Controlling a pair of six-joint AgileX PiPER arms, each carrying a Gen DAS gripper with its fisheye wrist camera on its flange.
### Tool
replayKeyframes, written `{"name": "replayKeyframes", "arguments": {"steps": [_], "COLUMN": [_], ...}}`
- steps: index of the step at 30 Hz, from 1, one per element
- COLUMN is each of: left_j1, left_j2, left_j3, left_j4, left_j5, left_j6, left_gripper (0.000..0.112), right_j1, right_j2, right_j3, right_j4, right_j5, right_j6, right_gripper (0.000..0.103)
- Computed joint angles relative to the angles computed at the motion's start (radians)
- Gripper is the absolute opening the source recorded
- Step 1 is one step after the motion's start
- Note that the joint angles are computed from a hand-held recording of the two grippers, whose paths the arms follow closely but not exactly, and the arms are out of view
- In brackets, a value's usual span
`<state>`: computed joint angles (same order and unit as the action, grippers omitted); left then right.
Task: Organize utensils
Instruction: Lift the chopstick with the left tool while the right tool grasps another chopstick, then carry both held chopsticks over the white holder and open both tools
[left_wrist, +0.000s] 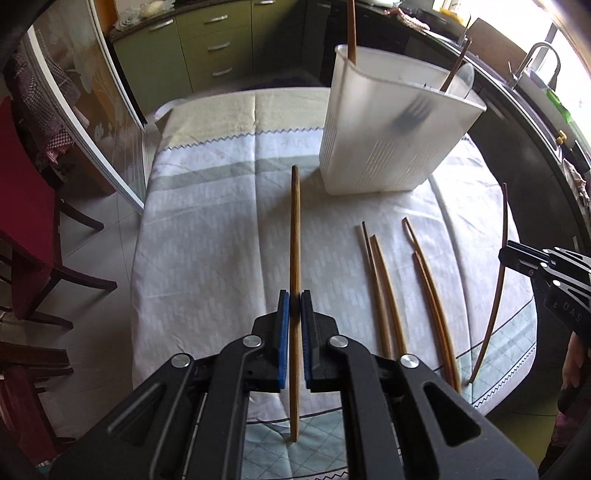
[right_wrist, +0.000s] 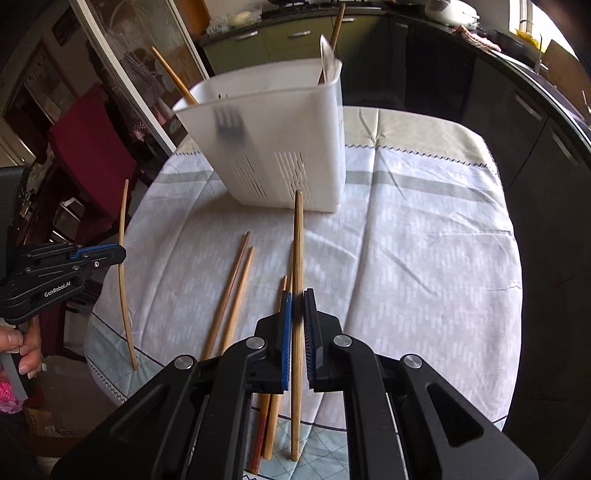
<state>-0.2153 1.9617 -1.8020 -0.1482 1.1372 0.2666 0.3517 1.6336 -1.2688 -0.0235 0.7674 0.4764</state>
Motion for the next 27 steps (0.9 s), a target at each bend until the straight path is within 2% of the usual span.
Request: {"name": "replayKeyframes", "arguments": {"steps": [6, 9, 15, 19, 27], "left_j1": [0.052, 0.072, 0.086, 0.089, 0.090], "left_j2": [-0.111, -0.160, -0.212, -0.238, -0.284], "left_j3": [0.082, 0.128, 0.185, 0.218, 0.247], "left_j4": [-0.078, -0.100, -0.121, -0.131, -0.149], "left_j5": [-0.053, -0.081, -0.099, -0.114, -0.129], "left_j6": [0.060, 0.091, 0.127, 0.144, 0.171], "left_gripper": [0.006, 0.006, 0.006, 0.006, 0.006], "right_j1": [0.039, 0.123, 0.234, 0.310, 0.330], "right_j2": [-0.196, -0.274, -0.368, -0.403, -0.433], "right_j3": [0.159, 0.216, 0.293, 0.322, 0.346], "right_j4": [-0.154, -0.312, -0.548, -0.667, -0.688], "right_j5": [-0.099, -0.099, -0.091, -0.038, -0.032], "right_j6": [0.155, 0.331, 0.573, 0.689, 0.716], "right_gripper": [0.007, 0.007, 0.007, 0.007, 0.007]}}
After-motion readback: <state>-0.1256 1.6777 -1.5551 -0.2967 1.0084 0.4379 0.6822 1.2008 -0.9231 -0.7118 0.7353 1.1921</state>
